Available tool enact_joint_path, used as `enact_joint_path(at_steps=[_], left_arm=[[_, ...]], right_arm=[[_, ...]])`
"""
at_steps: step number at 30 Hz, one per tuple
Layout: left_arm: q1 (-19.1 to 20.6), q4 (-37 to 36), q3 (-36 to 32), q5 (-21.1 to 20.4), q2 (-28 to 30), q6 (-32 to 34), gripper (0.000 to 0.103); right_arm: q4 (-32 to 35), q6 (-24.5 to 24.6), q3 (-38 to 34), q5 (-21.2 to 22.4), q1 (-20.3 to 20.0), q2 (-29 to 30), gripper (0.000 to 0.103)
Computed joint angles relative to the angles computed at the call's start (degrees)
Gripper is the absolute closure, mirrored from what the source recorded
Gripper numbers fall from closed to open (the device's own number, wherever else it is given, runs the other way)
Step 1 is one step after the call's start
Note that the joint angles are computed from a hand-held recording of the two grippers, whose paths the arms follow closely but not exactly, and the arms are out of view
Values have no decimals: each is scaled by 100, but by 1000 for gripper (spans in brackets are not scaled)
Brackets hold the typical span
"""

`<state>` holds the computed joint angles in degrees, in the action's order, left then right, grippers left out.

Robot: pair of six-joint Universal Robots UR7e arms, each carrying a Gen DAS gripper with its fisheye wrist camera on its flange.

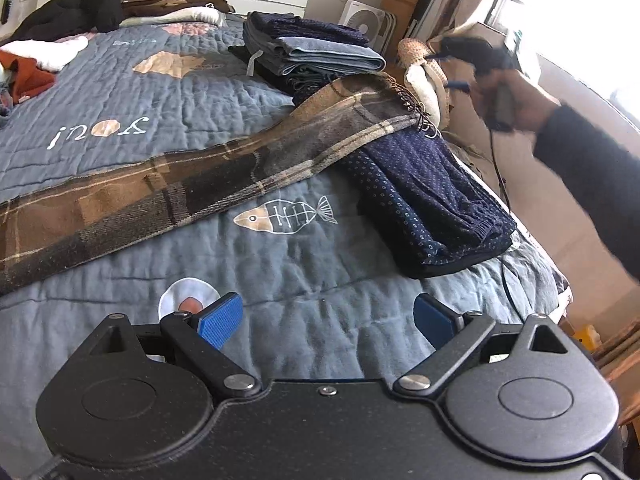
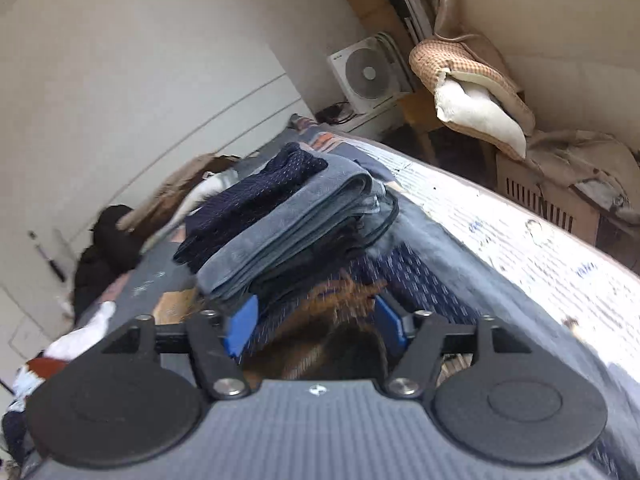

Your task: Fold clothes

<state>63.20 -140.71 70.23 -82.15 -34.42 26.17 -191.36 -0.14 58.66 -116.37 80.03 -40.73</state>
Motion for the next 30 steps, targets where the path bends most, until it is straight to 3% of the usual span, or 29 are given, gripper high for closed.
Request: enact_joint_path(at_steps=[4,6,20,22,24,27,30], left_arm=[[-33,-89,101,-16,-34,101,11],[-44,-118,141,-24,-51,130,11],[-26,-89,77,75,5,91,11],[-22,-87,64,100,11,82,11],[-20,-96,65,115,8,88,11],[-10,-67,37,112,19,50,11],[-12,-63,39,114,20,78,11]], right_arm=[[-592,829,1336,312,-187,-491,36],[-688,1169,1612,466,-291,-517,36],[-403,1887,223,408,-501,445,38],[-502,1725,2,355,-492,595,49],[-551,1562,-172,309,-469,690,73],[-959,1300,-376,246,-431,827,97],[-616,1524,-373,377,-465,737,94]])
